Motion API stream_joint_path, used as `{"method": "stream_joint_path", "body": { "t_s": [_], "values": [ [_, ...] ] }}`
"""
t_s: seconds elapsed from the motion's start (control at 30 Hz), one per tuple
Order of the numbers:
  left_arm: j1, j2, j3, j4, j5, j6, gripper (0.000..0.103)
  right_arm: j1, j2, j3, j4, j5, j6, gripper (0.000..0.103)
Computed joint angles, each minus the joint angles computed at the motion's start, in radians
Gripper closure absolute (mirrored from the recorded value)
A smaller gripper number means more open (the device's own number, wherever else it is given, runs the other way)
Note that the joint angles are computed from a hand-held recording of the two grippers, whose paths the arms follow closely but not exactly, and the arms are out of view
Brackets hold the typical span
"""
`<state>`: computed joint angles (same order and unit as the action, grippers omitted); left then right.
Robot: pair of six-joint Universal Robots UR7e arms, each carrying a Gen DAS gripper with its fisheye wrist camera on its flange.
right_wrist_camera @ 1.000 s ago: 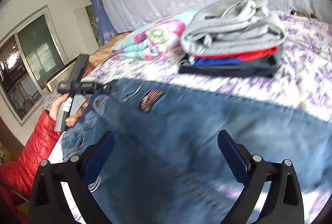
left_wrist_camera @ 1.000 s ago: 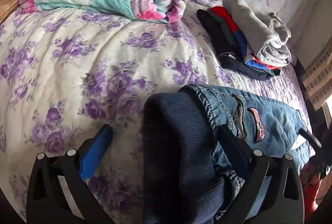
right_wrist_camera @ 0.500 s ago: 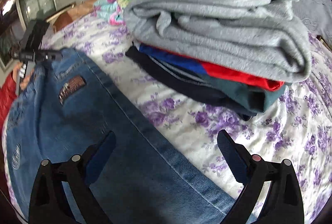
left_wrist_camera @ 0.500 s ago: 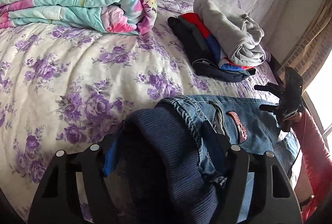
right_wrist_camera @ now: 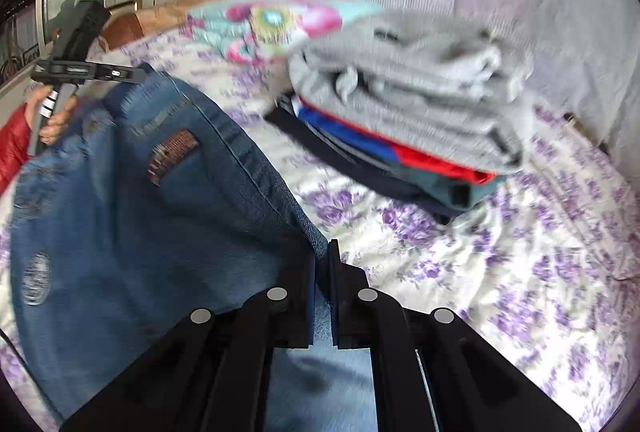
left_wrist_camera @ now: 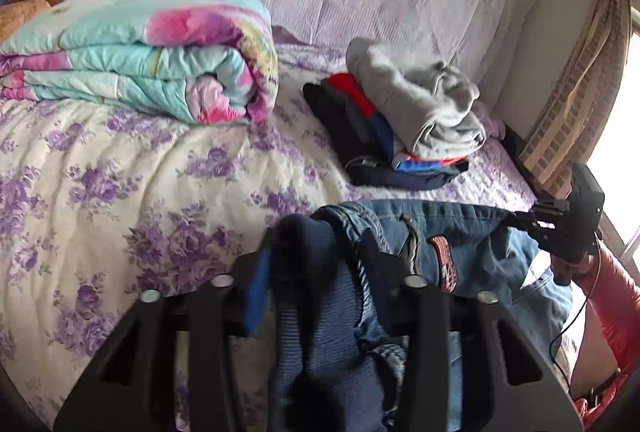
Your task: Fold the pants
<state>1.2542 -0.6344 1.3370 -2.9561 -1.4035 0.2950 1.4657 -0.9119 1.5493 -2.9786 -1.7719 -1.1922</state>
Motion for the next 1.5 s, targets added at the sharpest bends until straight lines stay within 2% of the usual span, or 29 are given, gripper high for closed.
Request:
{"method": "stream_joint_path", "body": {
  "t_s": [0.03, 0.1, 0.13, 0.2, 0.23, 0.27, 0.33, 0.43, 0.5, 0.57, 0.63, 0.7, 0.73, 0.8, 0.87, 0.93, 1.0, 1.03, 1.1, 1.17, 1.23, 1.27, 1.3, 1.33, 1.37, 1.4, 1.43, 1.5],
  "values": [
    [0.009, -0.023, 0.025, -0.018, -0.068, -0.025, 0.084, 0.005, -0.039, 0.062, -0.045, 0.014, -0.010, 0.097],
    [0.026, -0.062, 0.078, -0.056, -0.192, -0.063, 0.084, 0.012, -0.112, 0.190, -0.145, 0.041, -0.034, 0.097],
    [0.026, -0.078, 0.105, -0.072, -0.214, -0.067, 0.083, 0.011, -0.146, 0.256, -0.197, 0.063, -0.042, 0.097],
    [0.018, -0.100, 0.158, -0.110, -0.233, -0.090, 0.068, 0.001, -0.210, 0.388, -0.292, 0.109, -0.042, 0.097],
    [0.013, -0.114, 0.198, -0.143, -0.229, -0.123, 0.043, -0.007, -0.238, 0.458, -0.346, 0.132, -0.056, 0.097],
    [0.004, -0.127, 0.246, -0.195, -0.213, -0.156, 0.027, -0.020, -0.263, 0.526, -0.400, 0.151, -0.080, 0.097],
    [-0.009, -0.165, 0.361, -0.302, -0.210, -0.169, 0.022, -0.048, -0.293, 0.636, -0.479, 0.173, -0.115, 0.097],
    [-0.019, -0.215, 0.543, -0.507, -0.208, -0.187, 0.009, -0.114, -0.317, 0.743, -0.518, 0.201, -0.106, 0.097],
    [-0.004, -0.228, 0.609, -0.569, -0.236, -0.270, 0.008, -0.148, -0.295, 0.782, -0.578, 0.202, -0.144, 0.097],
    [0.014, -0.232, 0.656, -0.615, -0.247, -0.410, 0.007, -0.165, -0.279, 0.794, -0.591, 0.204, -0.137, 0.097],
    [0.036, -0.233, 0.672, -0.609, -0.296, -0.482, 0.007, -0.171, -0.270, 0.788, -0.583, 0.211, -0.123, 0.097],
    [0.017, -0.237, 0.701, -0.635, -0.242, -0.496, 0.007, -0.167, -0.278, 0.777, -0.538, 0.202, -0.100, 0.097],
    [-0.008, -0.241, 0.716, -0.644, -0.177, -0.480, 0.007, -0.170, -0.281, 0.779, -0.524, 0.202, -0.095, 0.095],
    [-0.071, -0.244, 0.742, -0.673, 0.006, -0.461, 0.007, -0.176, -0.284, 0.788, -0.513, 0.202, -0.087, 0.093],
    [-0.101, -0.244, 0.758, -0.716, 0.100, -0.460, 0.007, -0.175, -0.283, 0.786, -0.506, 0.195, -0.076, 0.093],
    [-0.119, -0.259, 0.779, -0.765, 0.122, -0.472, 0.007, -0.178, -0.285, 0.783, -0.492, 0.195, -0.065, 0.092],
    [-0.155, -0.277, 0.806, -0.811, 0.127, -0.426, 0.007, -0.180, -0.290, 0.779, -0.470, 0.198, -0.051, 0.092],
    [-0.181, -0.286, 0.810, -0.798, 0.153, -0.395, 0.007, -0.181, -0.293, 0.775, -0.455, 0.199, -0.044, 0.092],
    [-0.238, -0.292, 0.791, -0.691, 0.223, -0.324, 0.007, -0.183, -0.300, 0.768, -0.426, 0.203, -0.029, 0.091],
    [-0.261, -0.263, 0.760, -0.615, 0.227, -0.273, 0.007, -0.188, -0.307, 0.766, -0.407, 0.212, -0.020, 0.090],
    [-0.258, -0.206, 0.698, -0.520, 0.235, -0.239, 0.007, -0.191, -0.310, 0.770, -0.408, 0.220, -0.017, 0.084],
    [-0.244, -0.169, 0.657, -0.454, 0.259, -0.246, 0.006, -0.193, -0.313, 0.772, -0.406, 0.225, -0.018, 0.076],
    [-0.233, -0.130, 0.627, -0.428, 0.291, -0.244, 0.006, -0.194, -0.315, 0.776, -0.410, 0.229, -0.022, 0.070],
    [-0.235, -0.082, 0.607, -0.445, 0.361, -0.202, 0.007, -0.196, -0.315, 0.783, -0.423, 0.232, -0.029, 0.068],
    [-0.269, -0.051, 0.606, -0.480, 0.457, -0.157, 0.005, -0.194, -0.315, 0.788, -0.433, 0.230, -0.033, 0.061],
    [-0.299, -0.029, 0.600, -0.474, 0.537, -0.138, 0.005, -0.192, -0.319, 0.790, -0.425, 0.225, -0.033, 0.060],
    [-0.311, -0.017, 0.601, -0.477, 0.576, -0.135, 0.005, -0.195, -0.336, 0.793, -0.407, 0.238, -0.034, 0.060],
    [-0.314, -0.016, 0.624, -0.523, 0.583, -0.113, 0.005, -0.209, -0.371, 0.806, -0.420, 0.296, -0.037, 0.059]
  ]
}}
